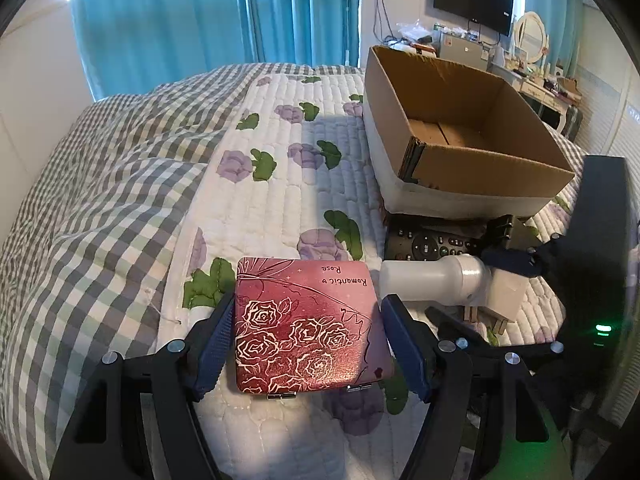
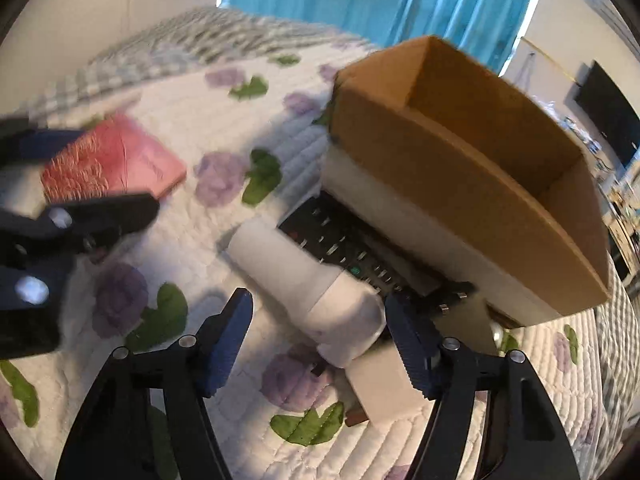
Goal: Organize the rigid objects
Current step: 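Grasp the white hair dryer with the right gripper while the left lifts the case, then carry the case and hair dryer over the box and open both grippers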
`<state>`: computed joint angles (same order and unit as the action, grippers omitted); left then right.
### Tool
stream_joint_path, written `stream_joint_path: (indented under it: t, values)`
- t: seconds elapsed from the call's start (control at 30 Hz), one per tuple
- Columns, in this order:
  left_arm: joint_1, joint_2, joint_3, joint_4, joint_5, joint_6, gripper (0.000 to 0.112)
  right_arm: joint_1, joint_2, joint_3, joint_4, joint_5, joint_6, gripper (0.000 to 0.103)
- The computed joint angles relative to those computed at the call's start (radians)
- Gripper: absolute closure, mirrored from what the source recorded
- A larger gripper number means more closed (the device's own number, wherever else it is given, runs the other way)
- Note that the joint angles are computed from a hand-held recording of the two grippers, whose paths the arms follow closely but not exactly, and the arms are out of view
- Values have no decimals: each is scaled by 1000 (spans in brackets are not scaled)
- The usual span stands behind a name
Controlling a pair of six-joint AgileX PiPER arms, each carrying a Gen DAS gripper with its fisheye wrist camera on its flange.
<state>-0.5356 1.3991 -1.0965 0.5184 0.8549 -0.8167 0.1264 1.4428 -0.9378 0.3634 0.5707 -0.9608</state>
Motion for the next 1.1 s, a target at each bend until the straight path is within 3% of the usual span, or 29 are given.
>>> stream_joint_path:
  t: [0.13, 0.2, 0.27, 0.37, 0.73, 0.8, 1.1]
  values:
    - [2, 1, 1, -4, -3, 6, 39, 31, 38, -13, -86, -31, 81, 34]
    - [8, 3, 0, -17, -7, 18, 39, 76, 62, -12, -204, -68, 195, 34]
    - [15, 5, 1, -30, -8, 24, 39, 94, 61, 6, -261, -100, 251, 46]
    - [16, -1, 4, -34, -11, 26, 39, 69, 44, 6, -208, -71, 219, 47]
    - [-84, -40, -60, 5, 65, -11, 39, -200, -158, -23, 90, 178, -7, 47]
    - [-120, -41, -100, 21, 91, -8, 39, -229, -166, -91, 97, 232, 7, 47]
    - [-121, 106, -489, -72, 131, 209, 39, -414, -108, -414, 157, 426, -2, 47]
